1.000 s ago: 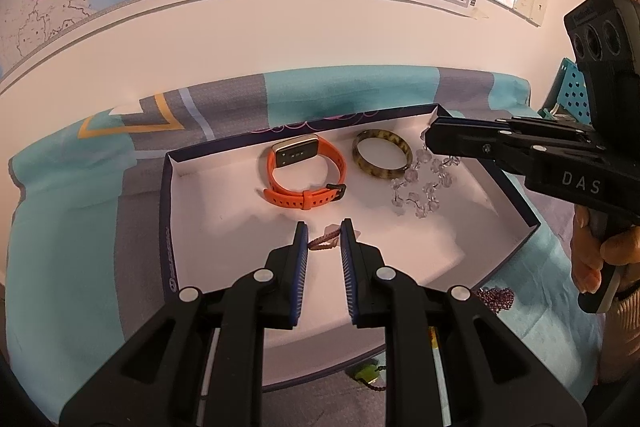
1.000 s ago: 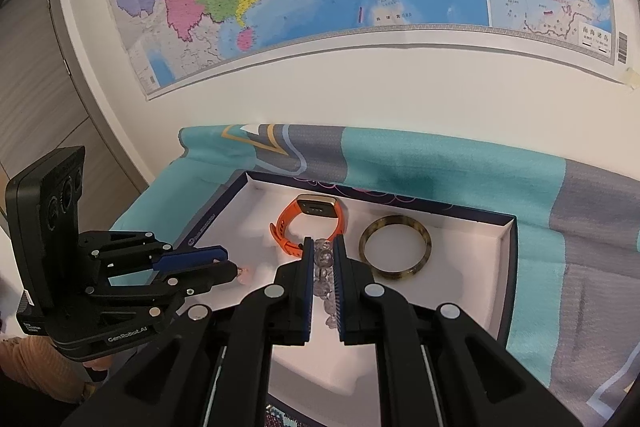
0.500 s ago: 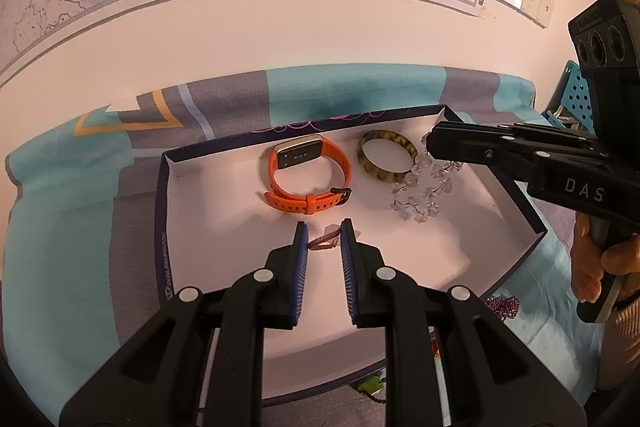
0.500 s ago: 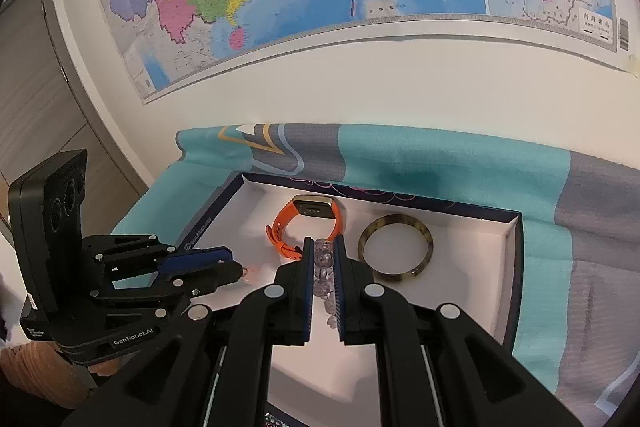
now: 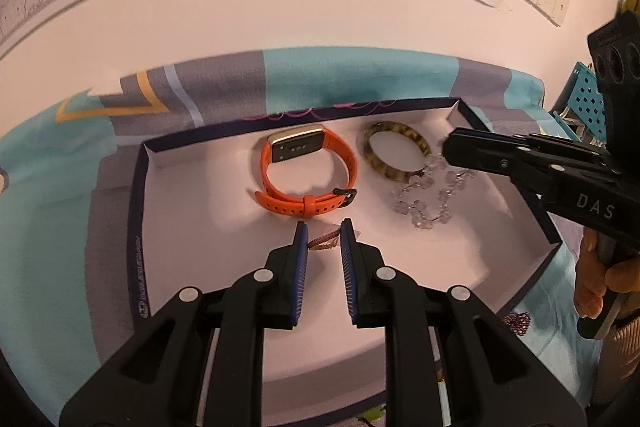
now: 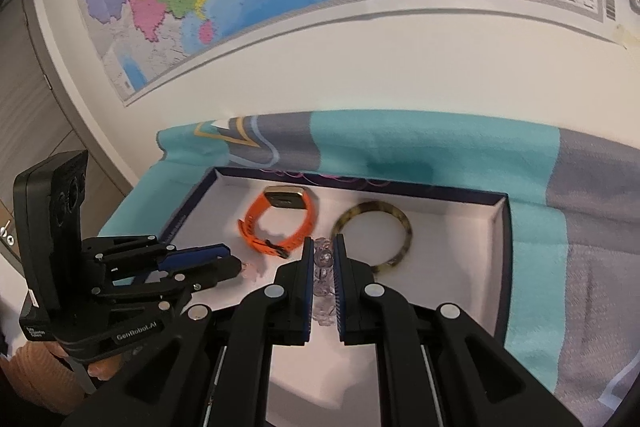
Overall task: Organize jewelry
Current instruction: 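Lower both items into the box and open both tools, then move the right tool toward the dark red beaded necklace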
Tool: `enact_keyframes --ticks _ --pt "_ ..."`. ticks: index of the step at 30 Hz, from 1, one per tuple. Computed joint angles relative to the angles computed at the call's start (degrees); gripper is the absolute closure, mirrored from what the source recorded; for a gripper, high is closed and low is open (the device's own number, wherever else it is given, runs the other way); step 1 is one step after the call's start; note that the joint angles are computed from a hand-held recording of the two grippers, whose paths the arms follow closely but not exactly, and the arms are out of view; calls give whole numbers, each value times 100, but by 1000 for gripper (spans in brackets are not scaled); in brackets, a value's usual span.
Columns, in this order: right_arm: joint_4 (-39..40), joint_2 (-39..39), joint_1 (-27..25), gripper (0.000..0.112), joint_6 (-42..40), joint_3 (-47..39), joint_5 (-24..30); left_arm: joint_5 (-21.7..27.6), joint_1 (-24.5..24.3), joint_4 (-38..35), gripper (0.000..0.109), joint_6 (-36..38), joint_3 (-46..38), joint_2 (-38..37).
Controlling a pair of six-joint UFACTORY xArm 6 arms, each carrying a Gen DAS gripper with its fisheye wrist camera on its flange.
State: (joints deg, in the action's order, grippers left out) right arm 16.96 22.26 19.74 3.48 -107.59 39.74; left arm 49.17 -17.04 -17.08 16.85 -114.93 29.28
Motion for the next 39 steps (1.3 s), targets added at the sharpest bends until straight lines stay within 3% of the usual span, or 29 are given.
enact_keyframes --ticks 10,15,18,29,39 --pt "-265 40 -85 103 379 114 132 259 53 10 90 -179 -346 288" --pt "-541 -129 -104 93 634 351 70 119 74 61 82 -217 -185 166" --pt "-652 -371 -93 85 593 628 -69 -71 99 45 71 -145 104 -70" --pt "-291 -1299 107 84 -288 1753 130 -459 282 -191 69 420 1746 -1232" --pt "-104 -1909 165 84 -247 2631 -371 -947 352 -528 68 721 2831 -2004"
